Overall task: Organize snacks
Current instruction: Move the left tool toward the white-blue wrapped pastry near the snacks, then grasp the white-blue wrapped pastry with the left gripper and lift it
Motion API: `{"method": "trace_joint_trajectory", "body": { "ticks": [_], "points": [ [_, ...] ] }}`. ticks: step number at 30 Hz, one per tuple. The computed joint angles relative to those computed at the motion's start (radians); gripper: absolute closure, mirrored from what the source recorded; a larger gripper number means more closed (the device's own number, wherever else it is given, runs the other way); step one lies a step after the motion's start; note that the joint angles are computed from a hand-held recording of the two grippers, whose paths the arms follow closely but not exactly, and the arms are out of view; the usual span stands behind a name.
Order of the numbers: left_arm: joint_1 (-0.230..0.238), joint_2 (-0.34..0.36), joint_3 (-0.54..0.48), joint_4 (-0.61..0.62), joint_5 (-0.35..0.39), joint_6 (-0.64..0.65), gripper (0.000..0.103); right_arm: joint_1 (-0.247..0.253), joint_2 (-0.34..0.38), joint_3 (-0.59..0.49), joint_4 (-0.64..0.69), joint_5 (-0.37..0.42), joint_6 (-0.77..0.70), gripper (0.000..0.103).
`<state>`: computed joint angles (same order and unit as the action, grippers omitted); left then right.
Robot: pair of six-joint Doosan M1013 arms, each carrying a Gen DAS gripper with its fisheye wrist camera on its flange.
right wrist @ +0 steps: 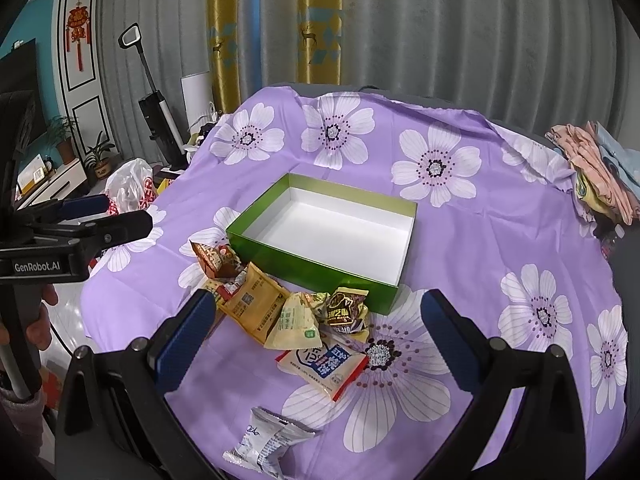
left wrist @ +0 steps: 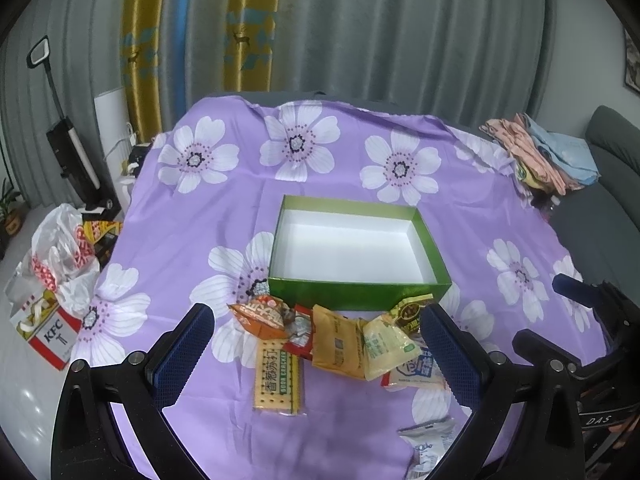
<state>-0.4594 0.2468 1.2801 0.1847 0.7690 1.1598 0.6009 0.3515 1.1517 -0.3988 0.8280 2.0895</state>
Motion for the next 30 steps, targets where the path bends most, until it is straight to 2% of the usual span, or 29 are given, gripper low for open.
{"method": "trace_joint_trajectory", "body": {
  "ticks": [4, 7, 9, 10, 11, 13, 14, 16, 18, 19, 21, 22, 25, 30],
  "points": [
    [0.005, 0.004, 0.020, -0.095, 0.021, 0.044, 0.001, -0.004, -0.002, 0.014, 0.021, 0.005, 0.012, 0.000],
    [0.018, 0.016, 0.008, -0.192, 0.085, 0.101, 0.001, -0.012, -0.003, 0.032, 0.072, 0.006, 0.000, 0.000],
    [0.016, 0.023, 0.003, -0.190, 0.123, 0.118, 0.001, -0.015, -0.008, 0.051, 0.107, 0.006, -0.020, 0.000],
    [0.011, 0.024, 0.017, -0.160, 0.097, 0.132, 0.001, -0.016, -0.012, 0.065, 0.123, 0.006, -0.034, 0.000],
    [0.011, 0.024, 0.027, -0.182, 0.106, 0.160, 0.001, -0.019, -0.015, 0.072, 0.150, 0.002, -0.048, 0.000],
    [0.012, 0.024, 0.047, -0.228, 0.057, 0.209, 0.001, -0.022, -0.026, 0.112, 0.147, -0.040, -0.066, 0.000],
    [0.018, 0.027, 0.054, -0.269, 0.054, 0.248, 0.001, -0.024, -0.034, 0.134, 0.167, -0.047, -0.089, 0.000],
    [0.026, 0.030, 0.065, -0.364, 0.092, 0.323, 0.001, -0.029, -0.052, 0.178, 0.221, -0.065, -0.144, 0.000],
    [0.029, 0.035, 0.068, -0.395, 0.155, 0.370, 0.001, -0.033, -0.066, 0.204, 0.290, -0.036, -0.204, 0.000],
    [0.031, 0.035, 0.073, -0.431, 0.174, 0.396, 0.001, -0.034, -0.071, 0.229, 0.309, -0.073, -0.221, 0.000],
    [0.032, 0.039, 0.086, -0.491, 0.199, 0.434, 0.001, -0.037, -0.078, 0.246, 0.389, -0.019, -0.274, 0.001],
    [0.031, 0.043, 0.088, -0.509, 0.215, 0.446, 0.001, -0.041, -0.076, 0.245, 0.423, 0.029, -0.304, 0.002],
    [0.018, 0.057, 0.086, -0.531, 0.266, 0.465, 0.001, -0.035, -0.067, 0.250, 0.458, 0.068, -0.331, 0.011],
    [0.010, 0.068, 0.094, -0.590, 0.291, 0.510, 0.001, -0.034, -0.053, 0.259, 0.556, 0.050, -0.371, 0.026]
  ]
}}
